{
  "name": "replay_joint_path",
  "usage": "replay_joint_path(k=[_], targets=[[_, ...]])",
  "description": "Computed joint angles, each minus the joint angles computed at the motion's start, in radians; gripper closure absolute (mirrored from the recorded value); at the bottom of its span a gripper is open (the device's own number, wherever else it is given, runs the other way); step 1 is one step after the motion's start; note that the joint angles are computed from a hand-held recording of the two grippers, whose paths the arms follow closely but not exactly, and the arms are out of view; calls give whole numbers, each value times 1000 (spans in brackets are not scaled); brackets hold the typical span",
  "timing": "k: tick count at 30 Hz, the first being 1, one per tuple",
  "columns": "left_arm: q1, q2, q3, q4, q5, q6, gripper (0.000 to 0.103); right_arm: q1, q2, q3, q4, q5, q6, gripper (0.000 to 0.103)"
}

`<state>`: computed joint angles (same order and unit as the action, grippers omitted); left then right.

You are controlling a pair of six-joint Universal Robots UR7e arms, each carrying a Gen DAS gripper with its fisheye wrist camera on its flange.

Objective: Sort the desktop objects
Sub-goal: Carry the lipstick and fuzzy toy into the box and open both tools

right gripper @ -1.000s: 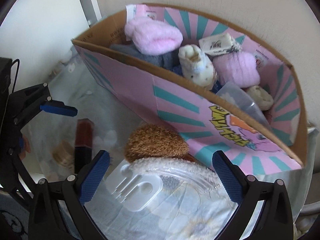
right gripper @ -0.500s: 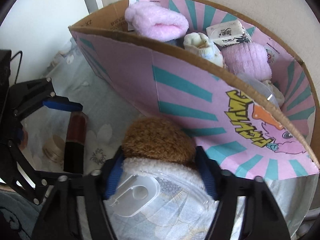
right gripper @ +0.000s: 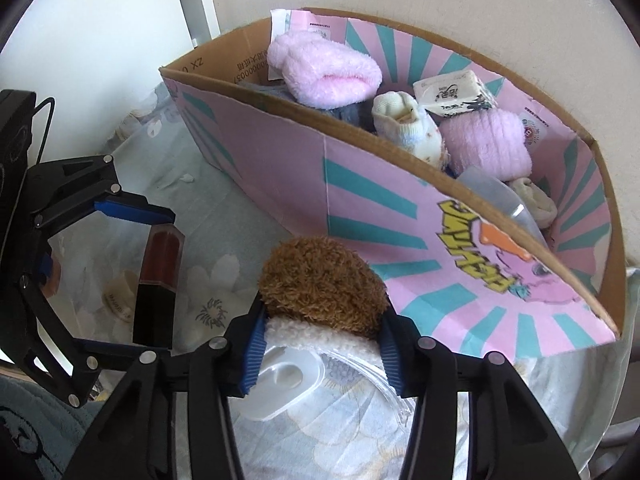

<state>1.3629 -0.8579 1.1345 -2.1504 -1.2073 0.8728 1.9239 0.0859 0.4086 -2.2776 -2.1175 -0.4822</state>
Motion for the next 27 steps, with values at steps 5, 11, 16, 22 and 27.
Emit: replay_joint_path(k=[5,11,16,22,27], targets=[[-25,-9,0,29,33,-43,20,5,-49,60,-12,-2,29,58],[-58,-3,-55,77,66,-107,20,37,-140,188,-44,-29,95,58],[-82,35,-163,138,72,-184,20,57,-201,261,-70,-56,117,58],[-100,70,-289,205,71,-224,20,79,-160,158,-56,-111,85,58],[-114,163,-494,303,71,-275,20,88,-101,-14,21,-130,45,58]])
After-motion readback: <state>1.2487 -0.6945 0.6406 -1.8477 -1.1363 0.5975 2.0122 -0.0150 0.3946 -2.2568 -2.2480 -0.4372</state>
